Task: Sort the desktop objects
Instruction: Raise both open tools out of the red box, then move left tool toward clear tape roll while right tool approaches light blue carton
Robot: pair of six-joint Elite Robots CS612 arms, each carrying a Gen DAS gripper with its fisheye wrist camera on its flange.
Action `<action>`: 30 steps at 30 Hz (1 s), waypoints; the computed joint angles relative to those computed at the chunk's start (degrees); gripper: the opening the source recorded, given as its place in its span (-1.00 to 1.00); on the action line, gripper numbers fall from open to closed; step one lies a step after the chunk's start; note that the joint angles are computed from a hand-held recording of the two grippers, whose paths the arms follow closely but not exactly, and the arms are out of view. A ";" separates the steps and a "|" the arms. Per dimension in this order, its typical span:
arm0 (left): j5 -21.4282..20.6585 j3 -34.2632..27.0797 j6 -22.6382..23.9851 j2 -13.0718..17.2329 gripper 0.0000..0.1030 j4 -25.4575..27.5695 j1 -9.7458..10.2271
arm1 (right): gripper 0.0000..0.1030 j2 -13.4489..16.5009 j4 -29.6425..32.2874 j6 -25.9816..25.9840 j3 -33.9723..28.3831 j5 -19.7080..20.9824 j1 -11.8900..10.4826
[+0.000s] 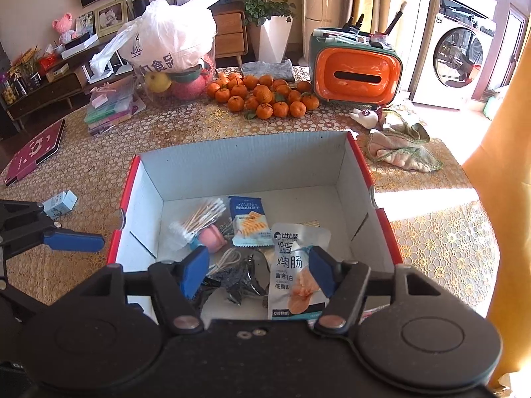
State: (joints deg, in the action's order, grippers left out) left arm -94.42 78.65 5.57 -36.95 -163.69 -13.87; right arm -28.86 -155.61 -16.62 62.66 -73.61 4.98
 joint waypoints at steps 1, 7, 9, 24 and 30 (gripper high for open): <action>-0.07 0.25 -0.10 -0.11 0.42 -0.33 0.02 | 0.29 -0.26 -0.11 -0.01 0.47 0.26 -0.08; -0.39 1.77 -0.52 -0.87 0.44 -1.95 0.11 | 0.30 -1.66 -1.73 -0.44 3.14 1.03 -0.23; -0.55 2.31 -0.53 -1.14 0.45 -2.45 0.16 | 0.30 -2.19 -2.46 -0.74 4.15 1.17 -0.21; -0.77 6.61 -1.32 -3.25 0.54 -7.63 0.95 | 0.31 -4.71 -5.99 -0.16 8.92 1.51 0.35; 0.08 9.27 -2.51 -4.15 0.67 -11.71 1.56 | 0.31 -5.55 -7.81 0.22 10.39 3.34 0.85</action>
